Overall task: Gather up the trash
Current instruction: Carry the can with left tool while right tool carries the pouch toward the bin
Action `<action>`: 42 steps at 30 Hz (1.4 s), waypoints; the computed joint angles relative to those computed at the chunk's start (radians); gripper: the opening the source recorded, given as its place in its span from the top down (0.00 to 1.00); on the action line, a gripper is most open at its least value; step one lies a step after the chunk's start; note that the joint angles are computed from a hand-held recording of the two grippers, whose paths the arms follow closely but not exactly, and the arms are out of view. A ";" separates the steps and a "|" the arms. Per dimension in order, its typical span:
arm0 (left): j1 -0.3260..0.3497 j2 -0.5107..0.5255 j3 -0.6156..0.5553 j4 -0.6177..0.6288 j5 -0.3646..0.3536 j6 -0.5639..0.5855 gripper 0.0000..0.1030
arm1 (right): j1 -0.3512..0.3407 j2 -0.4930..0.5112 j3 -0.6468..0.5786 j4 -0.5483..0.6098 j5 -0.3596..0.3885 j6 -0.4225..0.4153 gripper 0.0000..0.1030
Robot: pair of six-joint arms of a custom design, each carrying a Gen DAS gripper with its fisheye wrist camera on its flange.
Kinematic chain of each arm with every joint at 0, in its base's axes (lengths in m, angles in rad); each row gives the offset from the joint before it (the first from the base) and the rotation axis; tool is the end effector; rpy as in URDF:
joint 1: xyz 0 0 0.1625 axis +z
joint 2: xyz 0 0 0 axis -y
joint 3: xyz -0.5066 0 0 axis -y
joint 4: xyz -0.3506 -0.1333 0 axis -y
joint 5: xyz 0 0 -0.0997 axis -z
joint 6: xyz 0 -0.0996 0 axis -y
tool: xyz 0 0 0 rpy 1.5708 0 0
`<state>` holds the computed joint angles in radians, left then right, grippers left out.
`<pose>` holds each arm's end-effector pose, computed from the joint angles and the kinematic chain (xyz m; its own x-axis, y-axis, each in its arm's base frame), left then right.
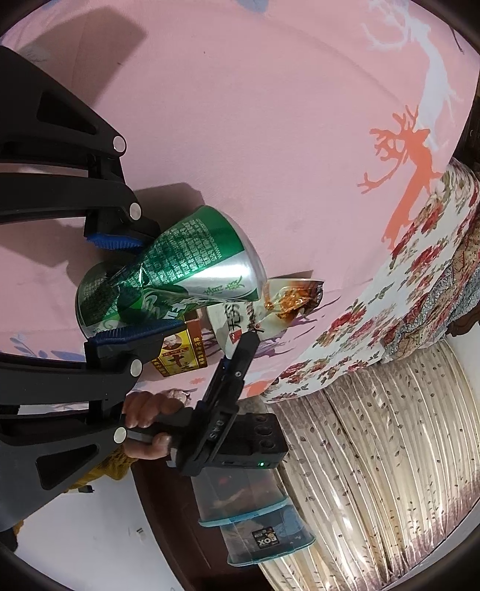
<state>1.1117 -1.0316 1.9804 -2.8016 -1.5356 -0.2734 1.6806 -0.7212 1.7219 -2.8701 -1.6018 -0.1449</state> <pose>-0.1379 -0.5876 0.2444 -0.9817 0.1855 0.0426 0.1668 0.9463 -0.2771 0.2055 -0.6758 0.1360 -0.9690 -0.2366 0.0718 -0.2472 0.9255 -0.2868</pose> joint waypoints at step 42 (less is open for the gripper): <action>-0.529 0.998 -1.140 0.579 -0.214 0.253 0.70 | -0.881 -0.829 0.976 -1.168 0.250 0.116 0.91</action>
<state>0.5825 -0.0331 0.8407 -2.2230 -1.7498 -0.0204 0.7995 -1.5506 2.6977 -4.0383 -1.3518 -0.0293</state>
